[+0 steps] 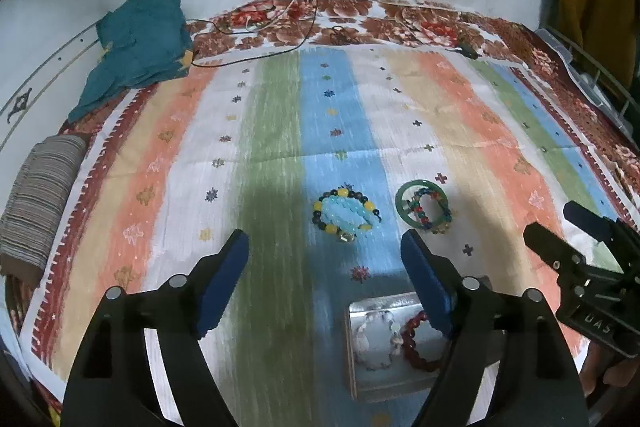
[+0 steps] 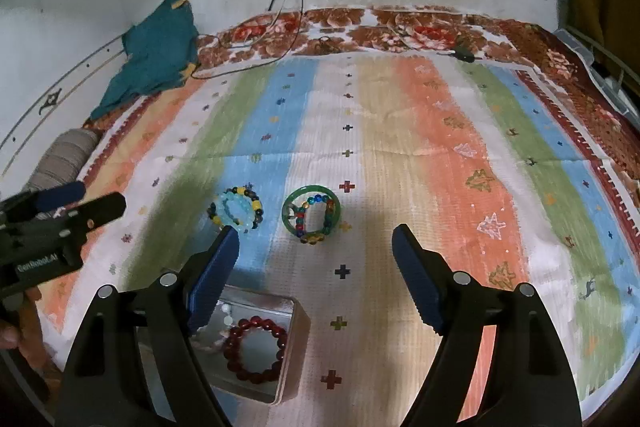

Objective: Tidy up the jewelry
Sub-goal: 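Move both open tools back toward the remaining bracelets and green bangle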

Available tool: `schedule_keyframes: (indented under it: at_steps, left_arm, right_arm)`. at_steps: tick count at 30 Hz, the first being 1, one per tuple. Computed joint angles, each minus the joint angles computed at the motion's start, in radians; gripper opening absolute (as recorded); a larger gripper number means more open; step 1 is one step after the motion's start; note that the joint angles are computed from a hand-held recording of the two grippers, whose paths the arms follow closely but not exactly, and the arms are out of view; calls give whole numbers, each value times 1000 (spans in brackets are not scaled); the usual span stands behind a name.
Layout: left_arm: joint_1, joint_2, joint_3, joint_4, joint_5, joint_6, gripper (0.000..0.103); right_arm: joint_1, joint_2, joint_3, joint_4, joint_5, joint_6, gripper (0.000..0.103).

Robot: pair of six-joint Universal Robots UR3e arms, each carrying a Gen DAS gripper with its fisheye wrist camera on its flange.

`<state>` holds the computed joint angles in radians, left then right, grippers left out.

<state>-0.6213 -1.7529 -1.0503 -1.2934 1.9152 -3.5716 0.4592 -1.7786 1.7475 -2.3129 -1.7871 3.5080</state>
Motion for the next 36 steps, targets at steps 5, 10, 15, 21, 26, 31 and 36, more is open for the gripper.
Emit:
schedule_keyframes:
  at_steps: [5, 10, 15, 21, 26, 31, 36]
  left_arm:
    - [22, -19, 11, 1, -10, 0, 78]
    - [27, -27, 15, 4, -11, 5, 78]
    - [41, -74, 57, -8, -20, 14, 78]
    - [66, -105, 78, -16, -41, 23, 78]
    - [85, -132, 89, -18, -60, 35, 78]
    - [98, -164, 103, -19, -66, 47, 78]
    - [107, -203, 134, -25, -69, 57, 78]
  right_arm:
    - [-8, 1, 4, -13, 10, -24, 79]
    - [-22, 4, 10, -23, -1, -24, 79]
    - [-48, 27, 2, -7, 24, -33, 79]
    - [-85, 57, -26, 23, 63, -71, 79]
    - [-104, 90, -29, 28, 84, -76, 79]
    - [-128, 118, -30, 32, 112, -74, 79]
    - [-132, 144, -36, 22, 103, -72, 79]
